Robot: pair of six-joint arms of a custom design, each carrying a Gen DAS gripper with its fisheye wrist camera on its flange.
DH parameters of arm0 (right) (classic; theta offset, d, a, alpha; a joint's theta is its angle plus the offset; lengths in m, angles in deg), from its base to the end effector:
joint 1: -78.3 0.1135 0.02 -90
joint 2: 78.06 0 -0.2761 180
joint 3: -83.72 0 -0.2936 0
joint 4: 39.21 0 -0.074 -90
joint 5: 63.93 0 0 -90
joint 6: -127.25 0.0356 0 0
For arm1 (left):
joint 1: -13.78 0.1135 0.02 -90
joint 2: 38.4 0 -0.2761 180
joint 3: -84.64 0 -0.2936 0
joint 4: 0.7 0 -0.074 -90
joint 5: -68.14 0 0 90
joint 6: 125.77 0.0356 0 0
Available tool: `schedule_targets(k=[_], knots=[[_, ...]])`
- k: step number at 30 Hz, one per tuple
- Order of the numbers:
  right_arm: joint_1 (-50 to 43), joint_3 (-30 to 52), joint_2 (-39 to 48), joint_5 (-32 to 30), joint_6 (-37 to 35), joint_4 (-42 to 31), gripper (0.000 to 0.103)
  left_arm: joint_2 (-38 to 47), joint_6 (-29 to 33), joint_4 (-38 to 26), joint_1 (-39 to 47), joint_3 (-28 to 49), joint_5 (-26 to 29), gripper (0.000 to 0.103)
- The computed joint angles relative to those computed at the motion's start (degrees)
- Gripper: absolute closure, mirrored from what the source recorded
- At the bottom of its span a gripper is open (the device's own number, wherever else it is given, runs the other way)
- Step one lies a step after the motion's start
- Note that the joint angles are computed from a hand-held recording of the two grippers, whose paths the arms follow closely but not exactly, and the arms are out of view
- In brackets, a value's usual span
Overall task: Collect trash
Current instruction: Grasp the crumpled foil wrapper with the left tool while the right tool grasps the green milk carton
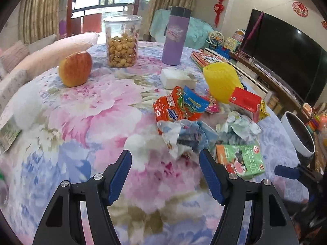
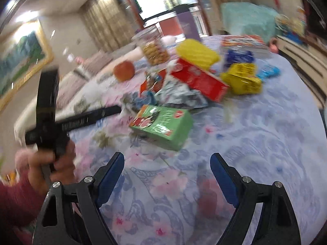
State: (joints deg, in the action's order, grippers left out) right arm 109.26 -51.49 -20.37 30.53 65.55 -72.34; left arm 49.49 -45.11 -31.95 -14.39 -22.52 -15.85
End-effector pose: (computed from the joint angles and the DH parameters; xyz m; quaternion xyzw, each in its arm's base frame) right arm 0.2026 0.1183 0.2025 -0.0069 0.9267 0.1536 0.3430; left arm 0.3235 -0.1775 0.2341 0.1709 0.9112 -0.1656 0.3363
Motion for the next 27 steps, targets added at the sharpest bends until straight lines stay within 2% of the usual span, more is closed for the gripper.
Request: schedule_targets(k=[6,13,14,16,17,18,20,24,27], knots=[[-2.8,5.3,9.2,-2.3,-11.5,0.8,0.015,7.0,2.9,-0.6,1.6,5.9,4.2,0.035],[-7.2,11.0,18.6,-7.1,-20.8,2.2,0.015,12.1,3.8,-0.1,1.6,9.3,4.7,0.037],[-7.3,11.5,19.4,-7.6,-21.1,2.4,0.016,12.3,3.7,0.0,1.8,9.3,5.0,0.040],[-8.1,11.8,20.1,-8.9,-21.7,3.8,0.016,12.9,3.5,0.0,2.1,9.6,5.7,0.054],[-8.3,11.9,20.2,-9.1,-21.6,4.2,0.017,13.3,3.4,-0.1,2.2,9.9,6.1,0.067],[-8.4,11.9,20.3,-9.6,-21.6,4.5,0.023,13.5,3.5,-0.3,2.3,10.0,6.4,0.077],[-8.0,11.9,20.3,-10.0,-21.1,4.4,0.033,13.5,3.7,-0.1,2.2,9.8,6.2,0.085],[-6.9,9.4,16.7,-9.7,-18.4,3.8,0.043,11.0,4.1,1.6,1.5,7.4,4.9,0.089],[-6.7,6.0,11.7,-8.7,-15.2,3.0,0.047,8.0,3.8,2.3,1.3,4.5,5.0,0.094]])
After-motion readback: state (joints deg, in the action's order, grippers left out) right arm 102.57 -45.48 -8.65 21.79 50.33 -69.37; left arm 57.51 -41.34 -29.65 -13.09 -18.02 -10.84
